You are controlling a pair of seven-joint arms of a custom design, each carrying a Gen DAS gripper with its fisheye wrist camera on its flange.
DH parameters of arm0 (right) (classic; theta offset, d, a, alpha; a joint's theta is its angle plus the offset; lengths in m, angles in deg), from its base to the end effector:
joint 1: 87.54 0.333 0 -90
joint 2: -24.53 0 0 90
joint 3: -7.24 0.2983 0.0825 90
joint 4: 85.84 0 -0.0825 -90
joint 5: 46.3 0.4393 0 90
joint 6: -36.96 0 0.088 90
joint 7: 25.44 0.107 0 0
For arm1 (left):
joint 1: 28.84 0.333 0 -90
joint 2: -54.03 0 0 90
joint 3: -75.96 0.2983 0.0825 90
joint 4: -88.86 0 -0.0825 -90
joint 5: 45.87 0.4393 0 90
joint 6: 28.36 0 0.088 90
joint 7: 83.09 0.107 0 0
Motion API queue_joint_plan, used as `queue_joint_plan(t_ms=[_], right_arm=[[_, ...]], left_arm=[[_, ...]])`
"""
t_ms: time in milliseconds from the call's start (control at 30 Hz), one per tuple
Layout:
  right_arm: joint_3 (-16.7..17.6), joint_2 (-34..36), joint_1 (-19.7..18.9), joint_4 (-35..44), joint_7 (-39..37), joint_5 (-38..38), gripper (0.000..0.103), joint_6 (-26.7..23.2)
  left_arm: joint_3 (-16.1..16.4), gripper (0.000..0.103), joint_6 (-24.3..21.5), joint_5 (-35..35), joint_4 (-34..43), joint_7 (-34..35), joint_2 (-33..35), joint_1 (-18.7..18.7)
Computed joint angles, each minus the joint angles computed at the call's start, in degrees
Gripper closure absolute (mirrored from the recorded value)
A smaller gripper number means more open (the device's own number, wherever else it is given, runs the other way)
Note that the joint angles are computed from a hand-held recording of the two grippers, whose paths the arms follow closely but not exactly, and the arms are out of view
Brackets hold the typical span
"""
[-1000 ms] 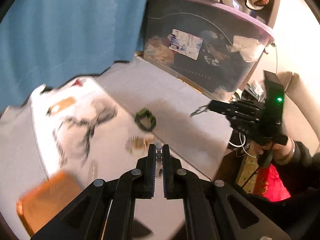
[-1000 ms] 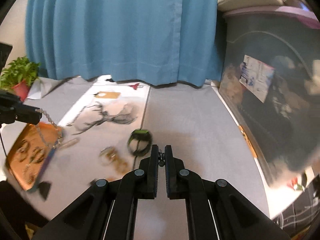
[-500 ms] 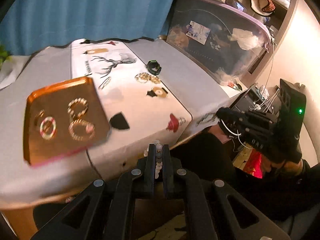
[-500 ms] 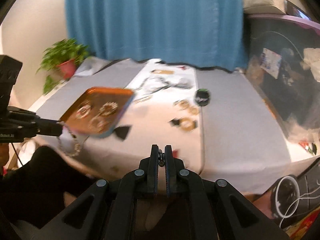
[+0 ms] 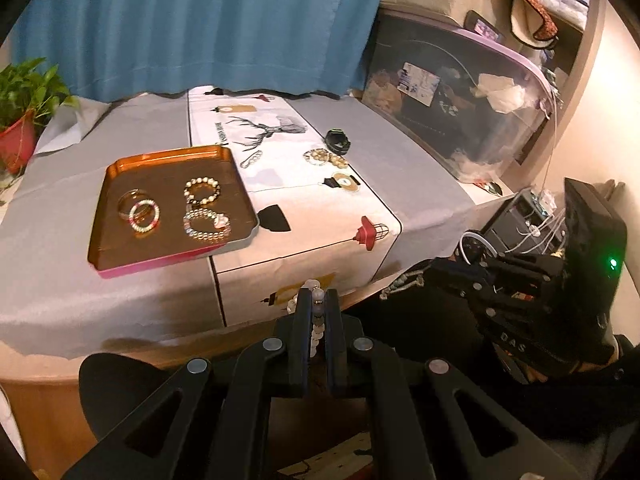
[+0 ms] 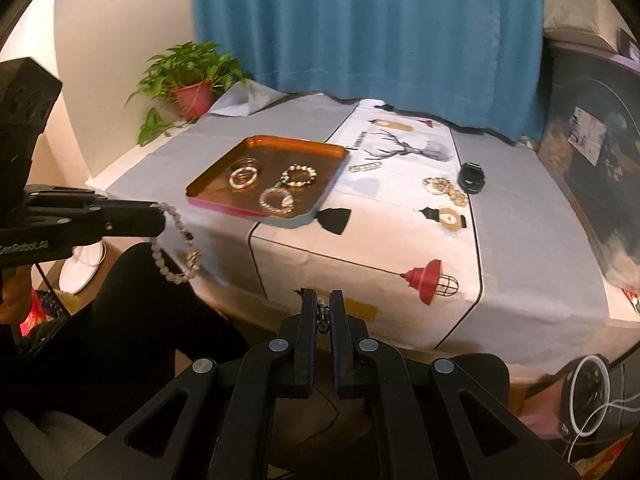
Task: Organize jewelry
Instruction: 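Carry both bracelets with both tools over the copper tray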
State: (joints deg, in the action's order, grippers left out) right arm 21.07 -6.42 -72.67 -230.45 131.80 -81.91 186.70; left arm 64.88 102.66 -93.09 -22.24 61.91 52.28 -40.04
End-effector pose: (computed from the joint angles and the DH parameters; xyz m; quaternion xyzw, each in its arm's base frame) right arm 0.4208 0.2478 0.4831 -0.5754 0.7163 -0.2726 0.2856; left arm 0.5845 -0.2588 0.5055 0.2996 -0.8732 0.3842 0.0132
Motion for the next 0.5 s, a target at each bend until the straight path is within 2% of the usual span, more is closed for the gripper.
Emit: queue_joint_plan(t_ms=[300, 500], right_arm=[[0.03, 0.85, 0.36, 0.93, -0.82, 0.21, 0.097, -0.44], [-0.94, 3.82, 1.04, 2.77, -3.44, 1.2, 0.097, 0.31]], left_arm=[[0.64, 0.099, 2.04, -1.74, -1.37, 0.29, -1.42, 0.33], [1.25, 0.099, 2.88, -1.31, -0.77, -1.51, -0.53, 1.07]])
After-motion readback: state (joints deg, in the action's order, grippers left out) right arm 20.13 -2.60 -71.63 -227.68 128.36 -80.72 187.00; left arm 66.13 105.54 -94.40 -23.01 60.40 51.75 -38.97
